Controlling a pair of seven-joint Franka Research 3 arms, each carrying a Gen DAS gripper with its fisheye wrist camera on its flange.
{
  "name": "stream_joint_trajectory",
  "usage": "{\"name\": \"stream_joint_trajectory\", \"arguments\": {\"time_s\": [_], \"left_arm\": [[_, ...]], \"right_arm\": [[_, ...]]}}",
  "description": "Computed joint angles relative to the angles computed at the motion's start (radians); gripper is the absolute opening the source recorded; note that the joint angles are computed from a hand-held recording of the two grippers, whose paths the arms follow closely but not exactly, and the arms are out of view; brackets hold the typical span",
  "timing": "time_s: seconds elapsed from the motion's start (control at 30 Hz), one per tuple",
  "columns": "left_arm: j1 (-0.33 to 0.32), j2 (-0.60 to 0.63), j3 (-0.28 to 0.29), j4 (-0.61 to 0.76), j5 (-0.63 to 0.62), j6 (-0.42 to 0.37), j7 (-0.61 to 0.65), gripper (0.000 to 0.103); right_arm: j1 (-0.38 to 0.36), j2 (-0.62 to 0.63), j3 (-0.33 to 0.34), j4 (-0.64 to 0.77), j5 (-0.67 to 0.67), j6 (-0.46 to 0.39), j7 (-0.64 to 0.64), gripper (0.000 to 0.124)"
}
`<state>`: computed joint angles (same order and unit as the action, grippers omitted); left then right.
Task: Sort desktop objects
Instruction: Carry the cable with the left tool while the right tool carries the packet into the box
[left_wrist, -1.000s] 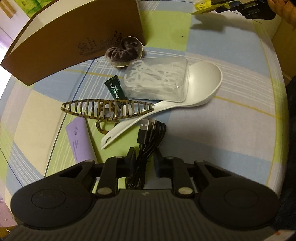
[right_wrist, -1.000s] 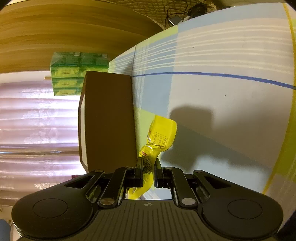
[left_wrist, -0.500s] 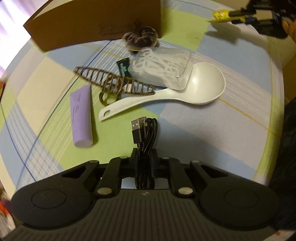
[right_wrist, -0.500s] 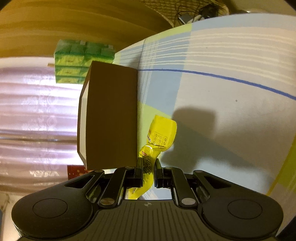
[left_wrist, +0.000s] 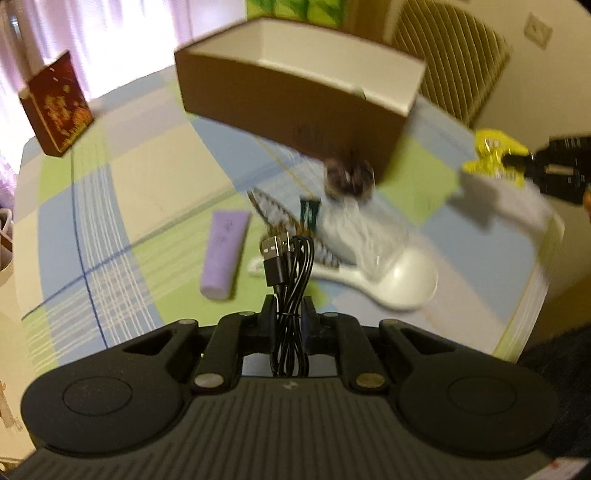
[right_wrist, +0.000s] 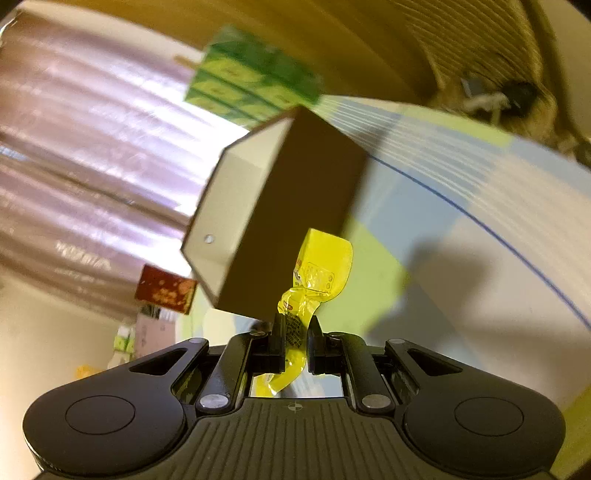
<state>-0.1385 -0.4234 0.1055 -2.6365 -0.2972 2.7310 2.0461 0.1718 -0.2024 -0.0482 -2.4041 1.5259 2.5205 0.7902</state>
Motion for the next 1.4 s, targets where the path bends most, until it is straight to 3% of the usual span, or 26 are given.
{"name": "stream_joint_trajectory", "arguments": {"time_s": [0.4,0.73,1.03,1.4], "left_arm": [[-0.076,0.117,0.013,0.191,-0.158,0.048,0.066,0.009],[-0.026,0.316,-0.094,0.438,-0.256,0.096,0.153,0.010],[0.075,0.526,-0.206,0.688,-0.170,0.090,0.081,0.010],[0.136,0.766,-0.265,0.954,0.101,0.024,-0.136,0.010]], "right_arm": [[-0.019,0.093,-0.008,0.197,-0.082,-0.121,-0.082,0.007],[-0.055,0.287,0.042,0.470,-0.159,-0.192,-0.105,0.007],[-0.078,0.466,0.106,0.696,-0.313,-0.160,-0.034,0.007],[-0.080,0.634,0.166,0.903,-0.551,-0.121,0.046,0.007]]}}
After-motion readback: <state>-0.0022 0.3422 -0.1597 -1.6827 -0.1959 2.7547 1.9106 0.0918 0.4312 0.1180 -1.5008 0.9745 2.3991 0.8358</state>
